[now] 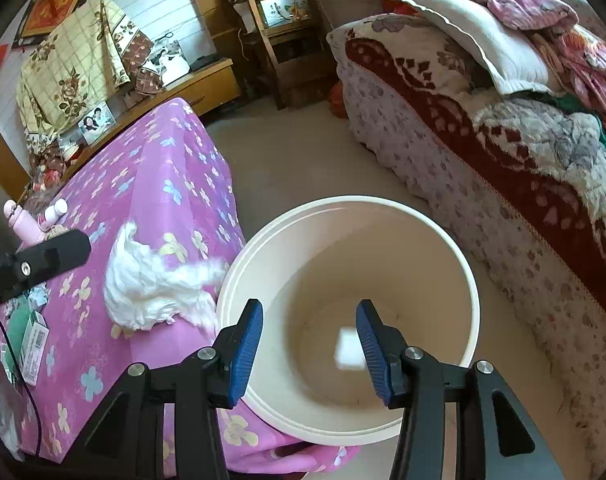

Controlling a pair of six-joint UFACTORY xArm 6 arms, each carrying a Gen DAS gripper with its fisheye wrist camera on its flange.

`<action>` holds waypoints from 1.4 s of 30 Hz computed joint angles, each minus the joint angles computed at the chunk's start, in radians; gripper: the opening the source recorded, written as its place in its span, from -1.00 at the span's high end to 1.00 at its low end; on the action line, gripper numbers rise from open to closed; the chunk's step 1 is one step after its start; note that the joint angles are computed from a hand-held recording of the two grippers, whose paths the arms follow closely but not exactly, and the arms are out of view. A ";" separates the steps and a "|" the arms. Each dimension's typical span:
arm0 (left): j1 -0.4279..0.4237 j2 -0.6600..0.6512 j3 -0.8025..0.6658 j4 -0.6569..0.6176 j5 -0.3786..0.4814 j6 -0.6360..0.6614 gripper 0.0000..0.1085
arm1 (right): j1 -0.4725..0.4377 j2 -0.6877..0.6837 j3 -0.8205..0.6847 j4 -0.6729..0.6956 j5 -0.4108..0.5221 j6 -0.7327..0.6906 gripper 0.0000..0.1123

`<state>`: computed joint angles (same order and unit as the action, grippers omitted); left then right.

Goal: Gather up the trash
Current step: 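Carry both items to the white bucket and open both tools to drop them, then move both tools back over the trash on the table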

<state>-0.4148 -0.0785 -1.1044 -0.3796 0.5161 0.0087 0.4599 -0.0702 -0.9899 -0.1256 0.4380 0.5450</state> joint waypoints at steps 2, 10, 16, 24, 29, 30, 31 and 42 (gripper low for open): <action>0.000 -0.010 0.012 0.019 -0.004 -0.011 0.28 | -0.001 0.004 0.002 0.015 -0.005 -0.012 0.17; 0.027 -0.084 0.083 0.144 -0.020 -0.108 0.28 | 0.023 0.020 -0.015 0.031 0.002 -0.019 0.16; 0.058 -0.157 0.155 0.303 -0.019 -0.235 0.28 | 0.056 0.030 -0.049 -0.003 0.024 -0.001 0.14; 0.115 -0.248 0.237 0.416 -0.016 -0.339 0.28 | 0.115 0.047 -0.112 -0.062 0.036 0.051 0.10; 0.149 -0.316 0.291 0.460 -0.016 -0.367 0.27 | 0.163 0.066 -0.158 -0.108 0.038 0.087 -0.11; 0.155 -0.327 0.299 0.466 -0.014 -0.371 0.26 | 0.174 0.072 -0.170 -0.111 0.041 0.086 -0.11; 0.162 -0.344 0.312 0.466 -0.013 -0.372 0.23 | 0.185 0.080 -0.184 -0.114 0.045 0.086 -0.11; 0.262 -0.527 0.433 0.450 0.016 -0.339 -0.05 | 0.290 0.161 -0.320 -0.135 0.063 0.083 -0.20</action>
<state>-0.1531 -0.6058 -0.6710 0.0701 0.5317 -0.3305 0.7497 0.0910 -1.3102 -0.2602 0.5010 0.6281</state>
